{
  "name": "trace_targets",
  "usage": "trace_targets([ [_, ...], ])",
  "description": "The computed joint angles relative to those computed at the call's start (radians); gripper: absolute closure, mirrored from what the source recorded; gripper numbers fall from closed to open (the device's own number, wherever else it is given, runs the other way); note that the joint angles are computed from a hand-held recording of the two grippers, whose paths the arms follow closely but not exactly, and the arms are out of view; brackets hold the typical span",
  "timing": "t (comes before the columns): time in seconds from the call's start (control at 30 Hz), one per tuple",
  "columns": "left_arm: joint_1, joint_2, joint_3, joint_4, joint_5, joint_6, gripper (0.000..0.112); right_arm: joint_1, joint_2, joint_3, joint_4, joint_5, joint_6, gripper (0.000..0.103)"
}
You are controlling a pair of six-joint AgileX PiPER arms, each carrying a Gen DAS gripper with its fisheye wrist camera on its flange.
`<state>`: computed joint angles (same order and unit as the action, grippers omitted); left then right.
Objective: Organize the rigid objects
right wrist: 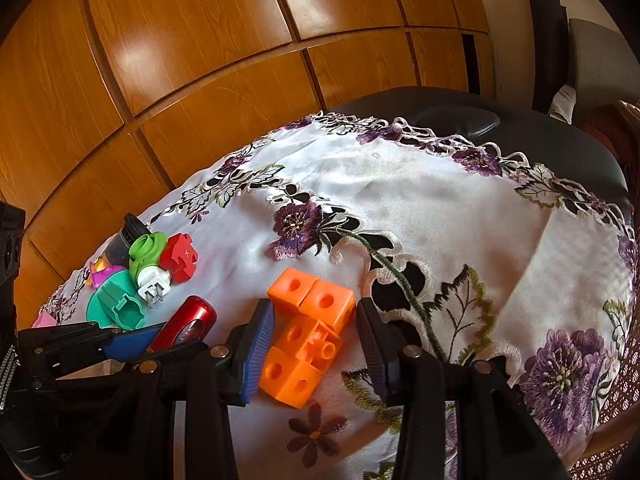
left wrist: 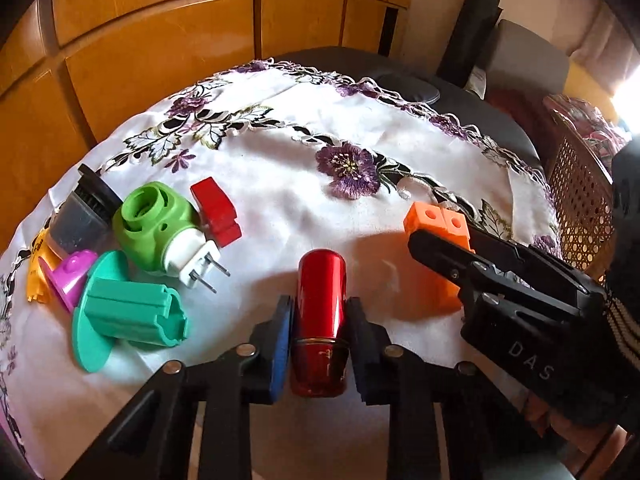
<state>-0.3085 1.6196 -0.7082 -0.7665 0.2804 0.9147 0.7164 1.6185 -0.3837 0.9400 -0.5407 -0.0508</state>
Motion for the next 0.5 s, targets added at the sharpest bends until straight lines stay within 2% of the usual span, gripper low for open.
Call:
trace_targets([
  [0.1,-0.025,-0.014,0.019,0.061,-0.031,-0.068,0.085,0.002,0.002,-0.001,0.005,0.000,-0.004,0.060],
  [0.17,-0.024,-0.019,0.019,0.090,-0.023,-0.120,0.085,0.002,0.002,-0.002,0.006,0.000,-0.005,0.060],
  [0.3,-0.012,-0.050,0.047,0.059,-0.016,-0.118,0.086,0.001,0.004,-0.004,0.009,-0.001,-0.010,0.060],
  [0.37,-0.003,-0.086,0.086,0.013,-0.030,-0.086,0.086,0.002,0.004,-0.004,0.012,-0.002,-0.014,0.060],
  [0.5,0.053,-0.164,0.168,-0.167,-0.018,0.063,0.086,0.009,0.008,-0.012,0.041,-0.002,-0.045,0.060],
])
